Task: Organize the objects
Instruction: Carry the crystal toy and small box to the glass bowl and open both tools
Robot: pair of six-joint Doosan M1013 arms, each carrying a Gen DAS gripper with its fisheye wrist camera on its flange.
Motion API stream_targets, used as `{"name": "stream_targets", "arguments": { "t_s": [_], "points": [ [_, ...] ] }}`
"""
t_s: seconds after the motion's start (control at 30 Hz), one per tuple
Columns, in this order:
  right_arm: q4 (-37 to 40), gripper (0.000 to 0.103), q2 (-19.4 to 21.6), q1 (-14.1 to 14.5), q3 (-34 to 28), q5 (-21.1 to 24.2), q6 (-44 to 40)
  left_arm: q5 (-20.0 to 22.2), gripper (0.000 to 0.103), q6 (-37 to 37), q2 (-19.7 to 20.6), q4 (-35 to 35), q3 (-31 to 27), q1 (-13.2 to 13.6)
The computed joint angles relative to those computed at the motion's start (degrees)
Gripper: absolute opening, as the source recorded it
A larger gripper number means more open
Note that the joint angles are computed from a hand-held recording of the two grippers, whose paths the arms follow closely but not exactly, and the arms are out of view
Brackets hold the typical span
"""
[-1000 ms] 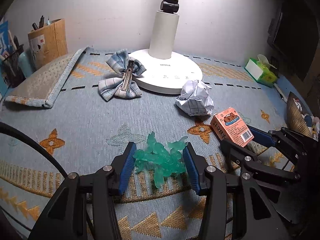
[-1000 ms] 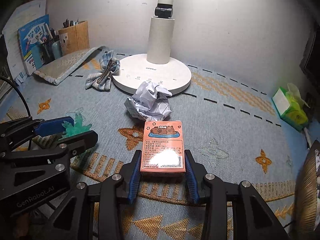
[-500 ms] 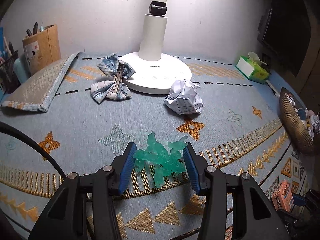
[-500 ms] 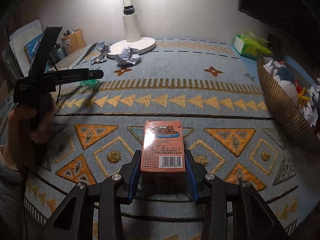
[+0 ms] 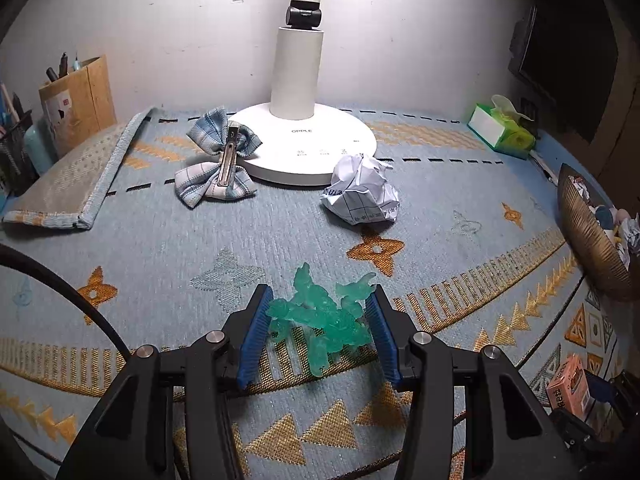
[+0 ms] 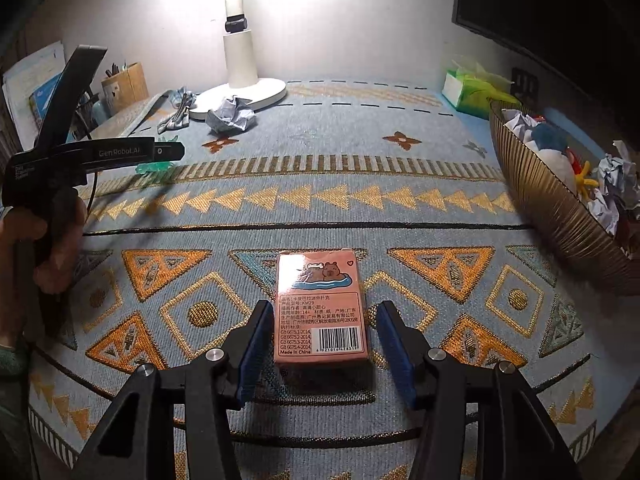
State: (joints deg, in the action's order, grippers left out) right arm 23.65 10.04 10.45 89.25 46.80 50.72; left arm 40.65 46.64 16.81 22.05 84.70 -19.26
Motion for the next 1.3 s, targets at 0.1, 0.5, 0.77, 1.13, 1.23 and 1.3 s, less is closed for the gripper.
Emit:
{"name": "stream_targets", "arguments": {
  "t_s": [0.1,0.5,0.77,1.13,1.23,1.3],
  "points": [
    [0.6,0.040,-0.5,0.0,0.5,0.1,-2.0,0.3,0.045,0.6,0.0,0.6,0.0,-0.3],
    [16.7,0.040,-1.0,-8.8,-5.4,10.7,-13.4,0.6,0.045,3.9,-0.2,4.5,-2.3,-6.0],
    [20.5,0.040,3.5,-13.8,-16.4,3.4,-3.8,-6.2,0.045,14.2,5.3,-5.9,-15.1,-9.7],
    [-0.9,0.041,13.9,-11.6,-30.9,-0.4,19.4,-6.3,0.046,28.2,15.4,-19.0,-29.3,-11.5],
    [-1.9,0.047,16.4,-12.1,-33.6,4.4,22.3,-6.2,0.069,27.8,16.7,-20.1,-30.1,-11.5],
    [-3.1,0.047,15.9,-12.2,-32.1,3.3,22.6,-5.5,0.078,29.0,16.9,-22.5,-29.8,-11.1]
  ]
}}
